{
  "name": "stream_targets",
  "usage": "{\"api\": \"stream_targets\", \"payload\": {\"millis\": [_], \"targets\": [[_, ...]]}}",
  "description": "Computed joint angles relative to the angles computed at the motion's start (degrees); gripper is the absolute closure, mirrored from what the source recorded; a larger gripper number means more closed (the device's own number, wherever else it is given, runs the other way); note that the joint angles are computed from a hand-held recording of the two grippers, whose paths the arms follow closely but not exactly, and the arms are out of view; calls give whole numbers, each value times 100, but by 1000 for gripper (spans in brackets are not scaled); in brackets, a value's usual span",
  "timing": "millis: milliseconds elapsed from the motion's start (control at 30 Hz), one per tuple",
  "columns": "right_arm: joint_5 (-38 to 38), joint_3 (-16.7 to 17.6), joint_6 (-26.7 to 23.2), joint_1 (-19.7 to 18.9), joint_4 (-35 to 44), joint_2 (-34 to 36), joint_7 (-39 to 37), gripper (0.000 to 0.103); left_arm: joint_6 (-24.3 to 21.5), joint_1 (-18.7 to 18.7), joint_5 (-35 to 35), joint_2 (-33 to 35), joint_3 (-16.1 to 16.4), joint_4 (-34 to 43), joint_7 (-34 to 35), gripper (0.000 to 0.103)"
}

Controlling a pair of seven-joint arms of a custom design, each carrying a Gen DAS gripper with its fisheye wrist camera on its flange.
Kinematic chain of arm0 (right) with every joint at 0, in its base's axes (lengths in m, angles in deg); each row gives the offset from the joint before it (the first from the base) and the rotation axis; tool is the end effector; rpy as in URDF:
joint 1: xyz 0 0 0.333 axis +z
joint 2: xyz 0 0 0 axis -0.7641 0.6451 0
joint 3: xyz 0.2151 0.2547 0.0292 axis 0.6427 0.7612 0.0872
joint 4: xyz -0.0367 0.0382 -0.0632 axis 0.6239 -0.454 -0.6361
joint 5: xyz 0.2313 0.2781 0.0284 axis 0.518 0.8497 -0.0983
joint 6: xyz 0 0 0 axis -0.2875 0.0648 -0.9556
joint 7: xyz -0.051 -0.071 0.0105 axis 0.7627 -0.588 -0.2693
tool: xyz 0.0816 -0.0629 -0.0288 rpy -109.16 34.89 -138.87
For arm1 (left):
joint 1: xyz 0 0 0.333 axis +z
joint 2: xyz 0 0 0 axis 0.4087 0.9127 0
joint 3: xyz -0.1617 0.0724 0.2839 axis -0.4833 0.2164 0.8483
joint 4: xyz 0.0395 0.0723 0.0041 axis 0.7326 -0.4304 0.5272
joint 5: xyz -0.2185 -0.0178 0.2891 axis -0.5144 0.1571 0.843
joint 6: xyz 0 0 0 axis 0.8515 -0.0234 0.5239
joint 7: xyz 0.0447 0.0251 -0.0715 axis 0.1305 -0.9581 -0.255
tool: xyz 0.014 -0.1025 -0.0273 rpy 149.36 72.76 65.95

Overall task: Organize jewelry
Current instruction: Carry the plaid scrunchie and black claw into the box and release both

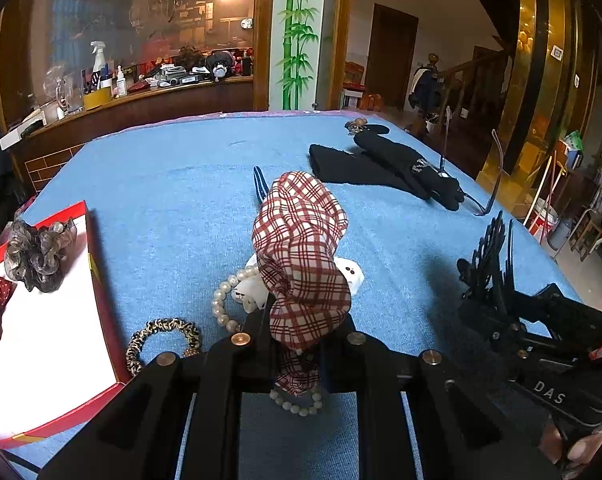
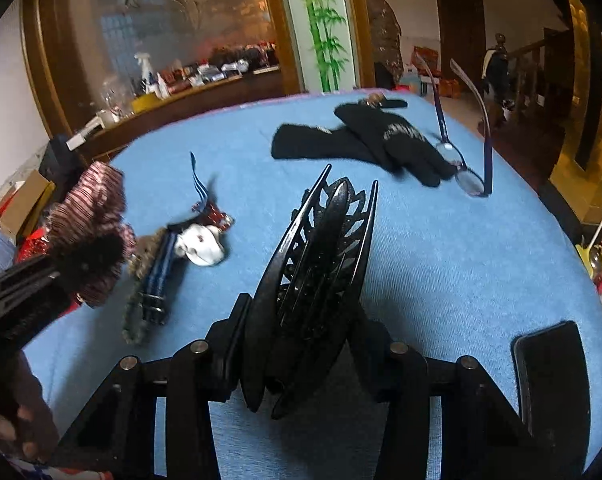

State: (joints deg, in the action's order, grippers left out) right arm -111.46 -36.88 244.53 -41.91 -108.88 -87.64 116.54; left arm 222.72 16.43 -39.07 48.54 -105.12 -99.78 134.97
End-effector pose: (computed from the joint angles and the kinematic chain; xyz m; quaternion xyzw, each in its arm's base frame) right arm 0.5281 0.1320 0.5266 -0.5108 0.7630 -0.2730 0.2869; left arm 0.6071 -0.2760 0.5679 -0.4224 0.8073 -0.3802 0.1593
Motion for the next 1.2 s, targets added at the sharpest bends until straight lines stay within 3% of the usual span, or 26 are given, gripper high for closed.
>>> {"api": "stream_targets", "payload": {"millis": [367, 833, 1200], "targets": [[24, -17, 21, 21, 34, 31, -76, 54, 98, -24, 103, -20, 20, -60, -33, 89], [-579, 4, -79, 26, 95, 19, 315, 54, 927, -19, 729, -318, 208, -637, -590, 89], [-312, -16, 19, 126, 199, 119, 21, 54, 1304, 236, 989, -501, 342, -914, -1017, 89]]}}
